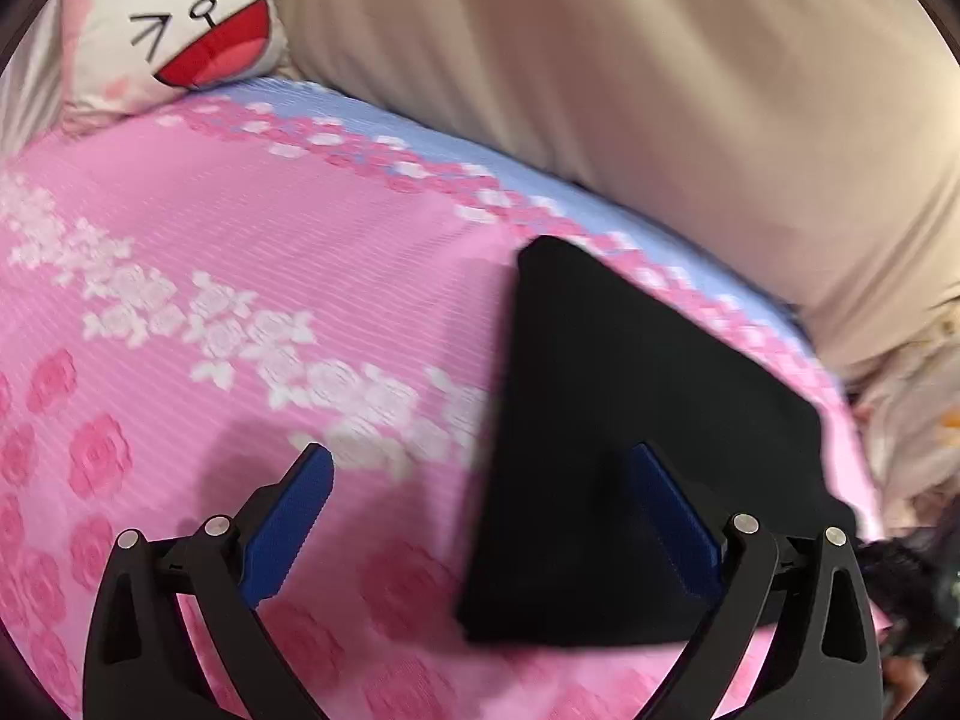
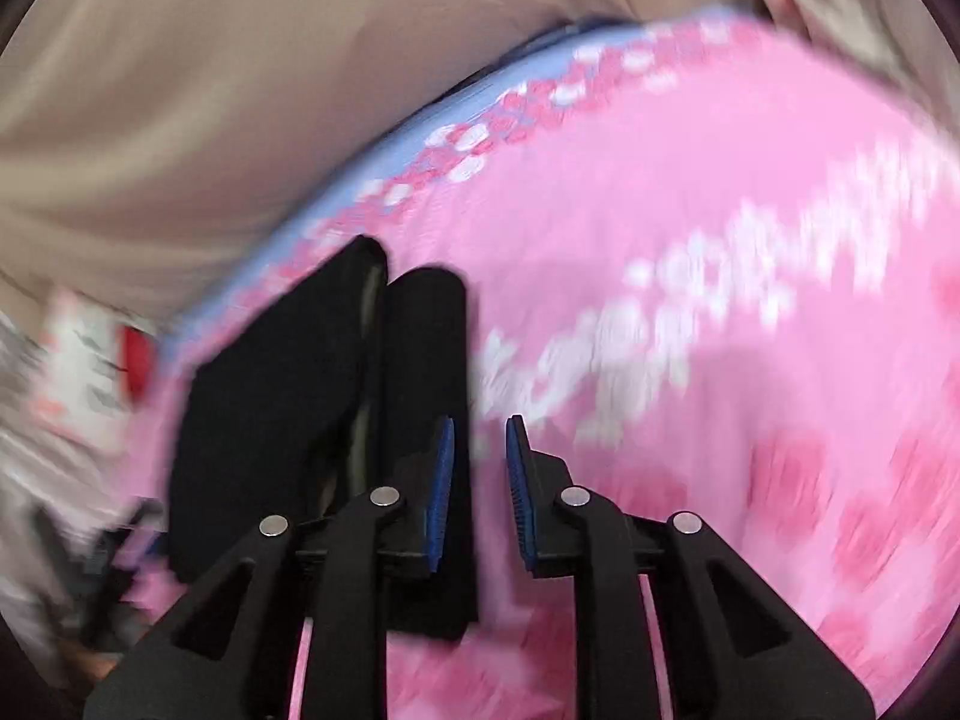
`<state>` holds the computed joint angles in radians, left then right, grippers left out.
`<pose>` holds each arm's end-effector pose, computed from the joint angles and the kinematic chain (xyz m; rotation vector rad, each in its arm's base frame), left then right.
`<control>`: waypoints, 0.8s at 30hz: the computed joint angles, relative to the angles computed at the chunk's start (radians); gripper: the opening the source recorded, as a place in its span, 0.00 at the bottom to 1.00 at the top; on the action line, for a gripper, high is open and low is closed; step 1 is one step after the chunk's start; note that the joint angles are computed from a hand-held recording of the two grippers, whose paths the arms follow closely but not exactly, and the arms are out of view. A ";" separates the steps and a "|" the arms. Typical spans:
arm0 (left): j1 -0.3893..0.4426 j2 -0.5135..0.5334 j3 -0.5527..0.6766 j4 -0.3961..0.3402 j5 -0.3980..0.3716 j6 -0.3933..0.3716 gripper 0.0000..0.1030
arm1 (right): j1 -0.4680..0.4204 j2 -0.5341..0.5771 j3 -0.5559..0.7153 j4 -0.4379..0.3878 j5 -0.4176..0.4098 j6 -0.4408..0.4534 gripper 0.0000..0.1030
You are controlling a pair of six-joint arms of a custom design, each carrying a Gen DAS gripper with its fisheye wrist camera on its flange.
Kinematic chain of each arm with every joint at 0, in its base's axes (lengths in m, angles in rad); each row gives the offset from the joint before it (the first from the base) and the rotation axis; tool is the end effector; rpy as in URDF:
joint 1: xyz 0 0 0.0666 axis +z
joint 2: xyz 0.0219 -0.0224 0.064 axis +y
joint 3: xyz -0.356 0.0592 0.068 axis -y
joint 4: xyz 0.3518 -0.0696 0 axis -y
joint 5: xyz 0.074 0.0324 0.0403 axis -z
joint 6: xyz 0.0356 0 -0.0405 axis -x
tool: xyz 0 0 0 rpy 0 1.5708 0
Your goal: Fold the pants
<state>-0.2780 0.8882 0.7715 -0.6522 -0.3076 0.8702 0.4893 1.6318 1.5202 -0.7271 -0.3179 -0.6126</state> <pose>0.2691 -0.0660 0.3336 -0.8161 2.1569 -0.2302 0.4654 0.2600 0.3623 0.0007 2.5497 0.8583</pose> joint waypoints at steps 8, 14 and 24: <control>0.025 0.083 0.042 -0.049 0.202 0.023 0.95 | 0.067 -0.023 -0.042 -0.014 -0.056 0.074 0.73; -0.019 0.193 0.125 -0.081 0.141 -0.071 0.75 | 0.083 -0.003 -0.055 0.071 -0.047 0.048 0.40; -0.090 0.045 0.135 -0.212 0.176 -0.027 0.24 | 0.063 -0.168 -0.195 0.107 -0.127 0.023 0.25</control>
<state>-0.3676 0.9331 0.9065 -0.8640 -0.1315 0.8437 0.5528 1.4634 1.3254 -0.6202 -0.4452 -0.5899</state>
